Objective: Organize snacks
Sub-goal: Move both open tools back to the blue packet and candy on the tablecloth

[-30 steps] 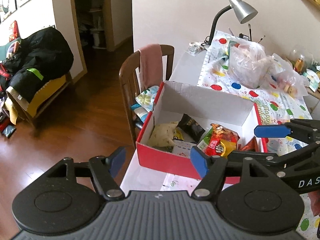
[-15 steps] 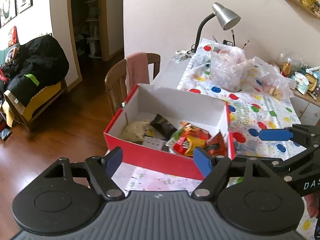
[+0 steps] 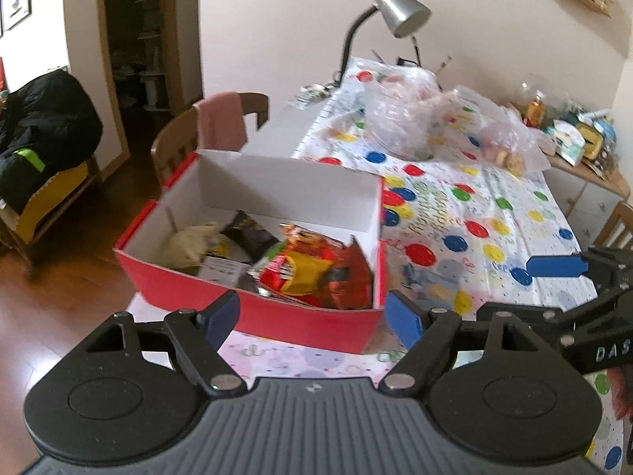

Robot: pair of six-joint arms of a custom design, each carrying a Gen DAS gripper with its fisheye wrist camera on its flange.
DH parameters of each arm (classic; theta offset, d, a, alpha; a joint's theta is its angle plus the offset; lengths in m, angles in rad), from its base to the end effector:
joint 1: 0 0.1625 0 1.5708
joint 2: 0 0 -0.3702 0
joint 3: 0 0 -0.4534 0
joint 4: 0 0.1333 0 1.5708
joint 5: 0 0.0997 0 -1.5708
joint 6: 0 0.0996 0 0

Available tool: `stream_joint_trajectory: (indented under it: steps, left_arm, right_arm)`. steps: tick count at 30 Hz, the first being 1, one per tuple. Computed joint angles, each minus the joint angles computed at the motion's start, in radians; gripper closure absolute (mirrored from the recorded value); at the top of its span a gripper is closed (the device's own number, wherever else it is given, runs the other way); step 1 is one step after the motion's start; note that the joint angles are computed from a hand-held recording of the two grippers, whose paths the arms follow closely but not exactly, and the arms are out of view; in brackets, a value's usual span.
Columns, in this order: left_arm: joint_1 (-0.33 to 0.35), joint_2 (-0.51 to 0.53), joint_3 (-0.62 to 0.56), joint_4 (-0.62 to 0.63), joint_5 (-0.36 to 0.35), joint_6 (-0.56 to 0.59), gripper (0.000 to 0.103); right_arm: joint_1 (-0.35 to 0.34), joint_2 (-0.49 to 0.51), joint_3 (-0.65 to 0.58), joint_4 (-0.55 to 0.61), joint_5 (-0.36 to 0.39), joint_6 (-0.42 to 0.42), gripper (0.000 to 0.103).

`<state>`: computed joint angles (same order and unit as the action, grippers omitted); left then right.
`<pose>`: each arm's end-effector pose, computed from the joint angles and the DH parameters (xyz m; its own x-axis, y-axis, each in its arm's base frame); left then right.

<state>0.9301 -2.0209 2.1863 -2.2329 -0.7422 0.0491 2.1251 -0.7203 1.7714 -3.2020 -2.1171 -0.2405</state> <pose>-0.0769 -0.4489 0.4095 -0.7251 0.1569 -0.6705 0.5618 0.6979 -0.4442 0.4028 -0.4957 -0.0034 -0.7463 -0.3710 0.5526 -0.6363 0.6413 -0.4288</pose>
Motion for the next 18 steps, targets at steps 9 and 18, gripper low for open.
stream_joint_trajectory:
  steps: [9, 18]
  left_arm:
    - [0.0, 0.086, 0.055, -0.092, -0.024, 0.072, 0.023]
    - [-0.006, 0.094, 0.112, -0.126, -0.043, 0.173, 0.023]
  right_arm:
    - [-0.09, -0.052, 0.058, 0.026, -0.032, -0.02, 0.0]
    - [-0.164, 0.016, 0.001, 0.104, -0.02, -0.143, 0.003]
